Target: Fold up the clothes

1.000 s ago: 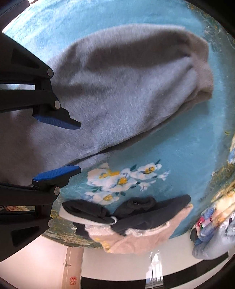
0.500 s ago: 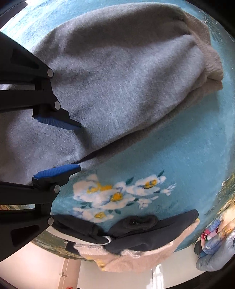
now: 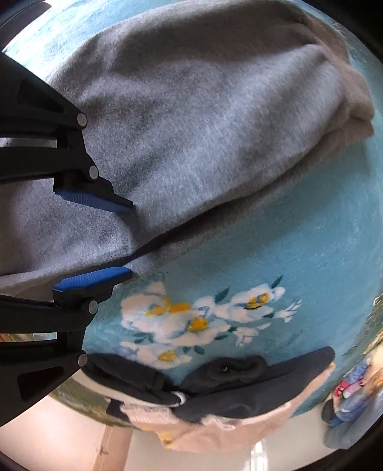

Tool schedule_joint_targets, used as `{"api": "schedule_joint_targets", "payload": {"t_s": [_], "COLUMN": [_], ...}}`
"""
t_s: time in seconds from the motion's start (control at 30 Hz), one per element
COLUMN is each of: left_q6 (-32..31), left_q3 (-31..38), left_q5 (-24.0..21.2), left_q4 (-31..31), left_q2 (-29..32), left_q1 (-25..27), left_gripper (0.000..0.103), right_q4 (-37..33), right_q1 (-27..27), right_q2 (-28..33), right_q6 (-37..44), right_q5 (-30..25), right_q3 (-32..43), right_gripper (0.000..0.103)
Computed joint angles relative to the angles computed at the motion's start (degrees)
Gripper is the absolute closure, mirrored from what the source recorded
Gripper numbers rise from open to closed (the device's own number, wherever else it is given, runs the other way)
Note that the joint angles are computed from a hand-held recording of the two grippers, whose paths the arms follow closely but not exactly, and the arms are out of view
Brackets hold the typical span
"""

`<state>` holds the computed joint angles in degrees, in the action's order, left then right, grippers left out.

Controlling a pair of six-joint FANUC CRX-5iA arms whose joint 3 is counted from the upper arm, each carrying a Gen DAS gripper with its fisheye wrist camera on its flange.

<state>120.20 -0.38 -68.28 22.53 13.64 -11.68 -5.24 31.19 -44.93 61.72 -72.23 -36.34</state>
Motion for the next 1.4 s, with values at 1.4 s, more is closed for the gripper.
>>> {"api": "schedule_joint_targets", "payload": {"t_s": [1.4], "left_q6": [3.2], "left_q3": [10.0], "left_q5": [-6.6], "left_q4": [-6.6], "left_q2": [1.3], "left_q1": [-6.4], "left_gripper": [0.101], "right_q4": [1.7], "right_q1": [-5.5], "right_q2": [4.6], "right_q6": [1.5], "right_q5": [2.6], "right_q3": [2.4], "right_gripper": [0.103]}}
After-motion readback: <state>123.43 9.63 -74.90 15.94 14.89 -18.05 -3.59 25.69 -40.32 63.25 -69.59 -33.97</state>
